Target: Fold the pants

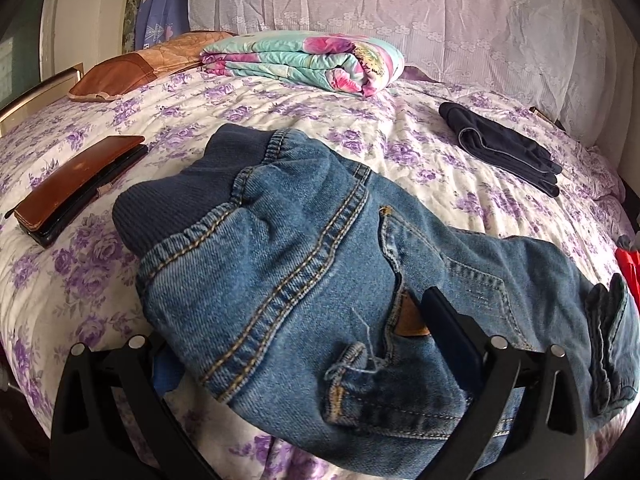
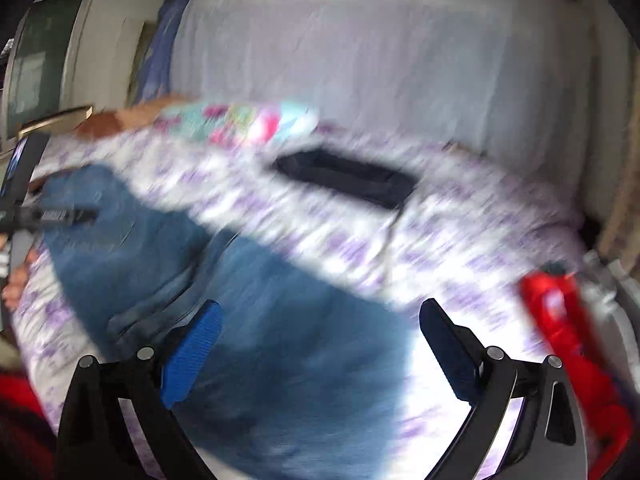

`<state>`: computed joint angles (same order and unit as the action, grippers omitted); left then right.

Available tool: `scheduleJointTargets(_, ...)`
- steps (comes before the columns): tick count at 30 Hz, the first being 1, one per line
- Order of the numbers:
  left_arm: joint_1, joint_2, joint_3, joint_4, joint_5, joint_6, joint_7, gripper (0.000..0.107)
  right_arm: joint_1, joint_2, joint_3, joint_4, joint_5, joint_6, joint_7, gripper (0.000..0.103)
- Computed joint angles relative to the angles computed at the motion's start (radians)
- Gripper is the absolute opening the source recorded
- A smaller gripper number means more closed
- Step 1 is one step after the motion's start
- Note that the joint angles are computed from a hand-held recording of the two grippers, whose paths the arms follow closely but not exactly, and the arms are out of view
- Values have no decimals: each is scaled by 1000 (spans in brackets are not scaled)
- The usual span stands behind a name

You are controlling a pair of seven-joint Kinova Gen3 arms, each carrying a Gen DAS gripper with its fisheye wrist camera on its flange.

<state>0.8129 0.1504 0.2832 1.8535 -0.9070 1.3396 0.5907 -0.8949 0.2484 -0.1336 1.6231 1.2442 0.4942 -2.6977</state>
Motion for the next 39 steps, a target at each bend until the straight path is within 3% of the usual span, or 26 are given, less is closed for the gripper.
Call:
scheduleJointTargets(3, 106, 8, -114, -10, 11, 3, -3, 99, 89, 3, -93, -23, 52, 122, -7, 99)
scheduleJointTargets(5, 171, 9, -188, -12, 19, -3, -10, 99, 176, 20, -185, -43, 5, 178, 61, 99)
scheduleJointTargets(7, 185, 11, -206, -18, 23, -2, -16, 99, 246, 51, -265, -64, -70, 198, 143, 99)
scheduleJointTargets(9, 195, 10, -215, -15, 23, -4, -14, 99, 241, 105, -290, -102, -99, 263, 211, 99)
scheduleJointTargets(11, 193, 11, -213, -16, 24, -1, -19, 99, 183, 106, -242, -110, -83, 284, 218, 99)
scheduleJointTargets(13, 181, 6, -194, -1, 8, -10, 7, 99, 113, 92, -157, -73, -33, 239, 160, 99)
scheduleJointTargets(15, 184, 5, -197, 4, 3, -21, 17, 99, 107, 41, -135, 5, 49, 160, 79, 99)
scheduleJointTargets(18, 185, 7, -199, -6, 12, -9, 3, 99, 217, -41, -220, 103, 164, 38, -43, 99)
scheduleJointTargets(21, 192, 11, -210, -20, 24, 3, -18, 99, 344, -58, -304, 141, 234, -76, -148, 99)
scheduleJointTargets(23, 181, 10, -192, -13, 16, 4, -5, 99, 367, -48, -312, 133, 226, -94, -146, 99)
scheduleJointTargets(28, 193, 7, -200, -4, 5, -7, 17, 98, 379, -10, -343, 73, 71, -41, 10, 99)
scheduleJointTargets(31, 191, -53, -195, 78, -46, -100, 106, 97, 382, -22, -343, 87, 84, -55, -22, 99)
scheduleJointTargets(33, 176, -133, -175, 158, -90, -181, 187, 96, 348, -31, -293, 97, 93, -78, -51, 99)
scheduleJointTargets(35, 133, -218, -139, 231, -120, -262, 268, 95, 350, -30, -290, 102, 111, -84, -82, 99)
scheduleJointTargets(39, 89, -341, -117, 360, -189, -404, 431, 74, 396, -24, -339, 83, 35, -73, -1, 99)
